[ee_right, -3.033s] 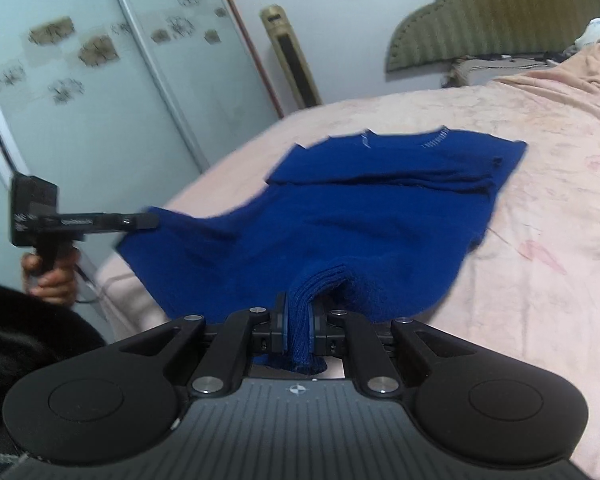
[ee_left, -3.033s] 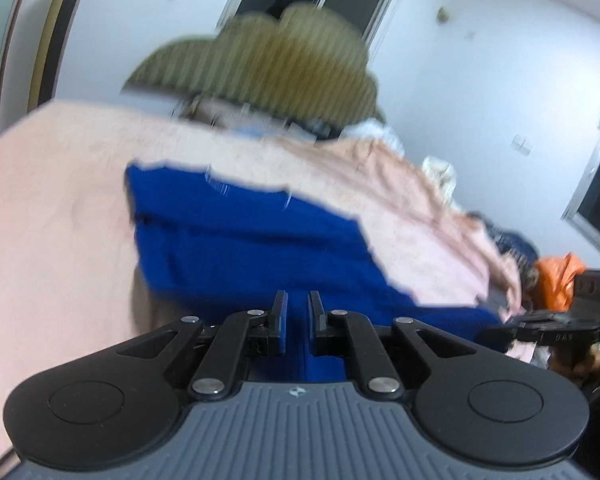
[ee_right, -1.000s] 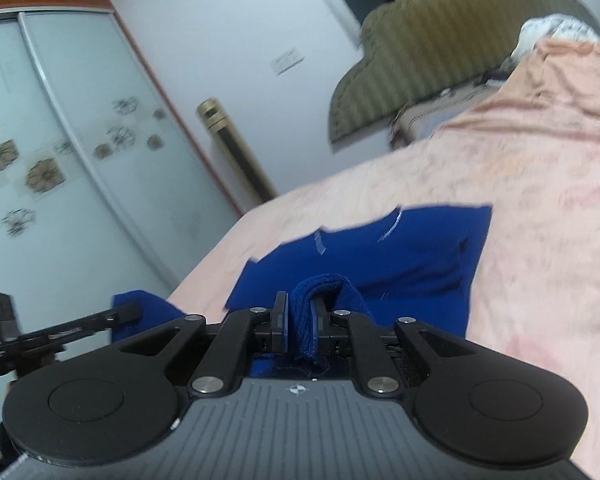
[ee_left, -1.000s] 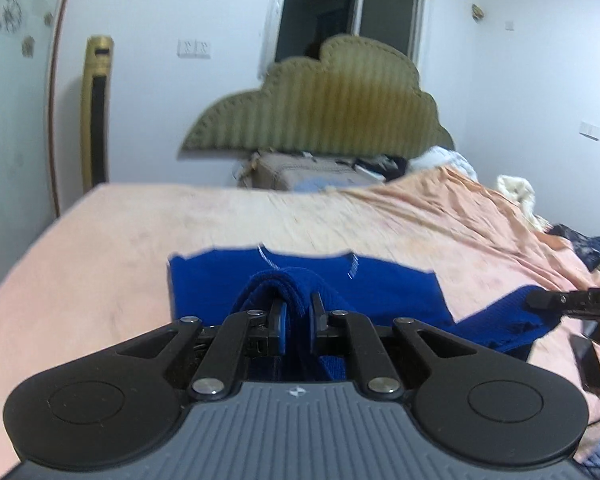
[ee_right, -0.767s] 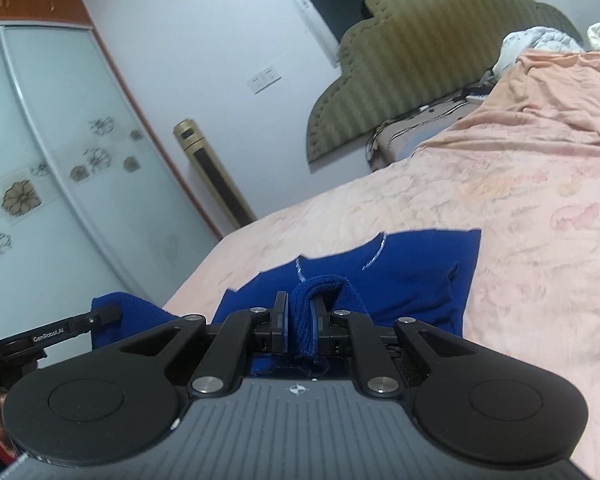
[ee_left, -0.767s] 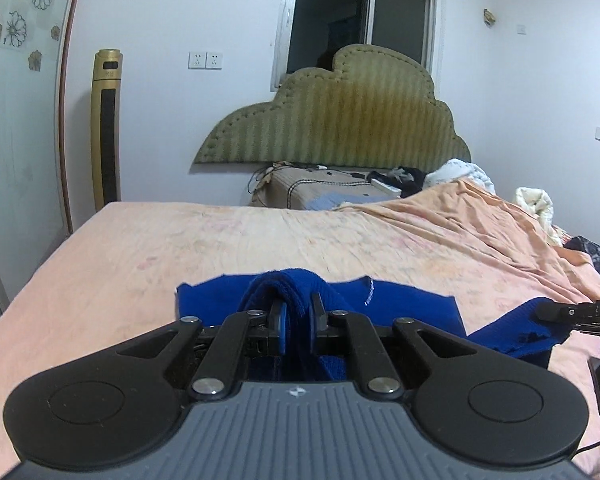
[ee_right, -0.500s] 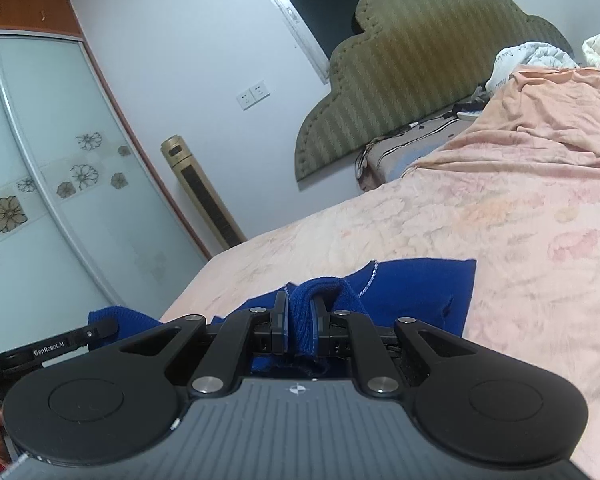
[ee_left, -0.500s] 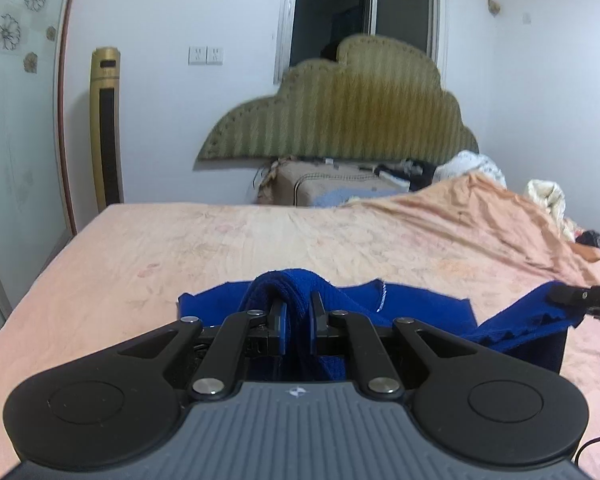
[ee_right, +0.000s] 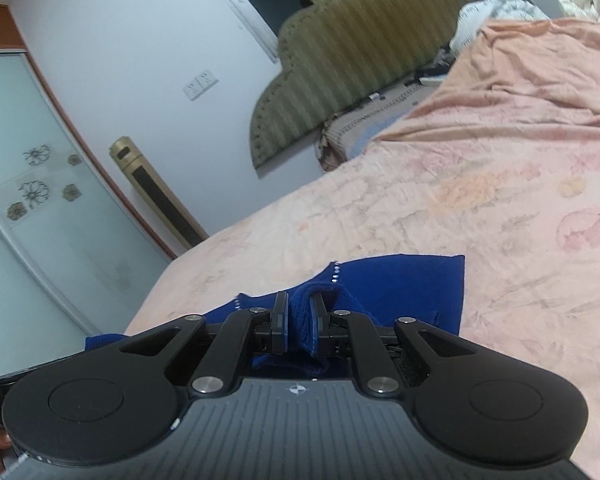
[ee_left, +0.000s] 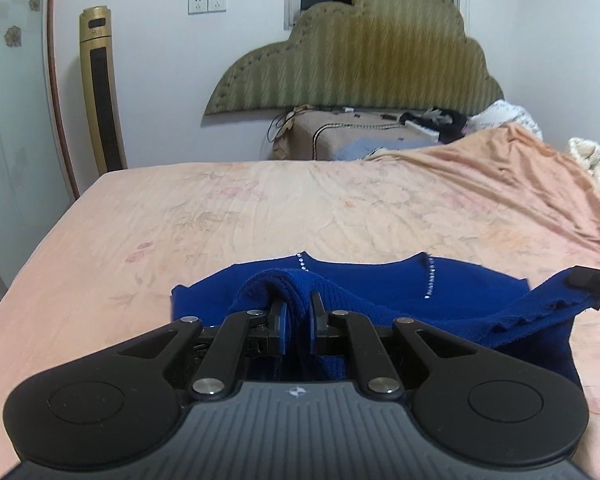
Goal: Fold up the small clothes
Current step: 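Lay the hem near the beaded neckline and open both grippers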
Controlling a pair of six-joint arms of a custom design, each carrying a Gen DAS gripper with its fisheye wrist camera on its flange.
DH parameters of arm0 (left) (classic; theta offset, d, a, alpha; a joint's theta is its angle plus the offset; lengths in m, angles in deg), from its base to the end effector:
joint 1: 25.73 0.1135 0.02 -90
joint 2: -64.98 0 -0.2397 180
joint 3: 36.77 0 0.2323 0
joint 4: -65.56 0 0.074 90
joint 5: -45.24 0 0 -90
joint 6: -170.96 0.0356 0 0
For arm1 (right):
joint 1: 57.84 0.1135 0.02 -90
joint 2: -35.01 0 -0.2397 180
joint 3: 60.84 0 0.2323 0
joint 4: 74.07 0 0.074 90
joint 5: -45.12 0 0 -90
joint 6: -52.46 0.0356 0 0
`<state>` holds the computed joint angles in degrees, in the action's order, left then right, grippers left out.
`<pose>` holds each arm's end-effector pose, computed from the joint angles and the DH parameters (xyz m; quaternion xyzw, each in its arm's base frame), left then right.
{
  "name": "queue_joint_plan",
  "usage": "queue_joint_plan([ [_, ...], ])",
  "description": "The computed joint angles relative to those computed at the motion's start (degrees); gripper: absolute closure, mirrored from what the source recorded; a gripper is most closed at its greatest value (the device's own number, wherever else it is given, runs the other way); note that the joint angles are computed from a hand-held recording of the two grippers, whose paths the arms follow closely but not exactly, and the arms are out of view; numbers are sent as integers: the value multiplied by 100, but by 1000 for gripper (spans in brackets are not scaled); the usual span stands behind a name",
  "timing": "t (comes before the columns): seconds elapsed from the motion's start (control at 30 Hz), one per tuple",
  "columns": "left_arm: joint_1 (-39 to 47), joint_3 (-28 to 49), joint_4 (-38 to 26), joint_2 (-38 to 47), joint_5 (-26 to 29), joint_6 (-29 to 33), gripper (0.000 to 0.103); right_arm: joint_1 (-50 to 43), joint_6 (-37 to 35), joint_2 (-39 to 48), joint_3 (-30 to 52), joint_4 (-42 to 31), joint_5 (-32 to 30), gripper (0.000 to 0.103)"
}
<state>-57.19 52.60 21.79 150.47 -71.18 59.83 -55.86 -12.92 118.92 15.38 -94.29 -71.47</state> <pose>0.2762 -0.1504 0.3003 -0.0170 0.8871 0.0030 0.4613 0.3176 0.0269 0.2712 0.0474 0.8409 0.3072 0.4431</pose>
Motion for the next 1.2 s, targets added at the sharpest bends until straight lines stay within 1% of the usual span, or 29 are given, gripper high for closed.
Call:
queue_joint_plan([
  [0.1, 178, 325, 30, 474, 76, 125, 93, 64, 48, 463, 268, 89, 166, 93],
  [0.17, 324, 553, 28, 808, 198, 172, 93, 77, 108, 764, 449, 141, 202, 94],
  [0.3, 456, 799, -22, 1285, 127, 191, 93, 128, -28, 1189, 828, -44, 346, 94],
  [0.33, 483, 797, -36, 1312, 165, 172, 93, 141, -148, 1177, 838, -126, 353, 87],
  [0.4, 514, 661, -2, 1266, 240, 141, 93, 134, -357, 1111, 816, -348, 322, 82],
  [0.47, 518, 559, -3, 1207, 240, 137, 93, 65, -487, 1012, 687, -522, 137, 61],
  [0.53, 520, 434, 13, 1113, 265, 128, 93, 37, -654, 899, 480, -689, 56, 57],
  [0.63, 512, 401, 12, 1065, 286, 113, 93, 187, -1049, 950, 378, -1066, 134, 57],
  [0.67, 507, 416, 11, 1069, 285, 114, 93, 280, -1166, 1021, 366, -1113, 226, 57],
  [0.7, 499, 436, 5, 1071, 284, 111, 93, 401, -1262, 1102, 369, -1131, 370, 61],
  [0.77, 485, 503, -53, 1061, 288, 67, 93, 598, -1357, 1170, 399, -1068, 594, 94],
  [0.87, 537, 517, -69, 902, 465, 50, 93, 565, -1195, 940, 331, -743, 366, 94],
  [0.97, 687, 788, -138, 1012, 640, 2, 93, 374, -852, 926, 545, -535, 146, 95],
  [1.03, 814, 1037, -139, 1238, 763, -73, 93, 245, -564, 1081, 757, -438, 8, 95],
  [1.1, 922, 1291, -132, 1529, 889, -148, 93, 189, -299, 1274, 905, -233, 28, 95],
  [1.17, 965, 1585, -230, 1839, 873, -180, 93, 114, -53, 1611, 1230, -208, 29, 95],
  [1.2, 963, 1728, -249, 2006, 810, -159, 93, 55, 155, 1806, 1382, -169, -80, 95],
])
